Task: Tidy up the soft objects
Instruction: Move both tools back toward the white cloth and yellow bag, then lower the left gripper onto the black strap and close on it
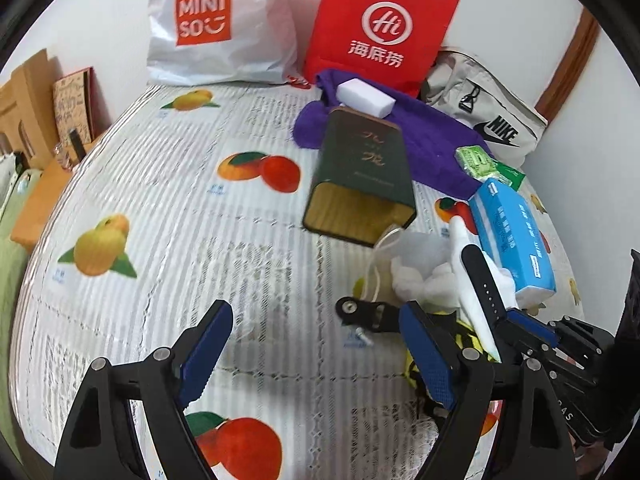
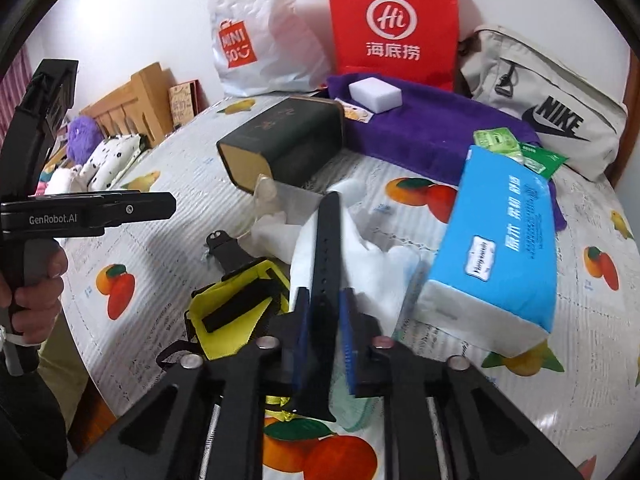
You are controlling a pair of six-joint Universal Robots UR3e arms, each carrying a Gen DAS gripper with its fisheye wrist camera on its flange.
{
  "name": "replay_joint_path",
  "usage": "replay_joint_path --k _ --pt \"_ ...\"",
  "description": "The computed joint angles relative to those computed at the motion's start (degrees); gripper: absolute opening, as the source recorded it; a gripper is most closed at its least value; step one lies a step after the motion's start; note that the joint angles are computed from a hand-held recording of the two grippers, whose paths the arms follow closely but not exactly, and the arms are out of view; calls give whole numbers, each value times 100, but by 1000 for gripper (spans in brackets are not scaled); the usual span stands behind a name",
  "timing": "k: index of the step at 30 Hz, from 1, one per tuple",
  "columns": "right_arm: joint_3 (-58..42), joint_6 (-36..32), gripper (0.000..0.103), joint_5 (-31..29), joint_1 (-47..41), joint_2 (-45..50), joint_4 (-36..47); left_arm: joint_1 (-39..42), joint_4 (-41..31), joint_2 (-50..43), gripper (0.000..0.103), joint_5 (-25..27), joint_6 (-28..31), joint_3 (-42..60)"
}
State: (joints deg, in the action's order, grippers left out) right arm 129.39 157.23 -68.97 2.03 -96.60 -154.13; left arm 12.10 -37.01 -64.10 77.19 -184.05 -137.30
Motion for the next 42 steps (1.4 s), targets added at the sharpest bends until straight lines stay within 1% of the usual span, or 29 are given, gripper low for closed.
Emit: replay_joint_path --k 4,5,8,11,13,14,16,18,20,21,23,26,31,33,34,36,38,40,42 --pt "-75 -88 10 175 -36 -133 323 117 14 5 84 -106 66 -62" --pt "-118 -78 10 162 -7 -81 340 120 21 -17 84 -129 73 -61" --pt "-296 1 11 -118 216 216 262 117 39 -92 84 -198 99 -65" --pt "-334 13 14 -117 258 408 159 42 112 -181 84 -138 72 -47" --pt "-293 -61 12 -76 233 392 119 45 125 -201 84 -166 76 -55" --pt "-211 -106 8 0 175 291 70 21 154 -239 84 -154 74 -52" --pt "-80 -207 4 274 -45 -3 219 -51 239 -366 84 -77 48 -33" --pt "-18 -332 4 417 -198 -247 495 -72 306 -441 84 -90 28 -36" --pt "-30 -414 4 487 -206 -264 651 -62 363 -516 84 -116 8 -43" --pt "-56 -445 4 467 -163 -212 689 -59 373 -548 84 -115 3 -37" --pt "-88 -417 4 291 14 -31 502 -90 387 -615 84 -101 9 -6" --pt "-181 -343 6 176 157 163 368 -103 374 -601 84 -62 37 5" --pt "-416 -128 7 -428 569 613 -45 -77 311 -533 84 -85 111 -16" --pt "-428 -98 6 -514 632 717 -197 -101 337 -555 84 -96 100 -25" --pt "-381 -104 3 -507 619 694 -272 -109 348 -564 84 -132 103 -35" --pt "-259 -135 3 -403 509 492 -265 -138 366 -589 84 -217 137 -47" --pt "-91 -184 3 -52 232 108 -62 -204 412 -665 84 -336 165 -26" --pt "43 -290 3 311 -63 -323 282 -284 533 -830 84 -489 64 26" --pt "163 -340 3 366 -169 -627 364 -402 575 -1077 84 -568 -88 147"
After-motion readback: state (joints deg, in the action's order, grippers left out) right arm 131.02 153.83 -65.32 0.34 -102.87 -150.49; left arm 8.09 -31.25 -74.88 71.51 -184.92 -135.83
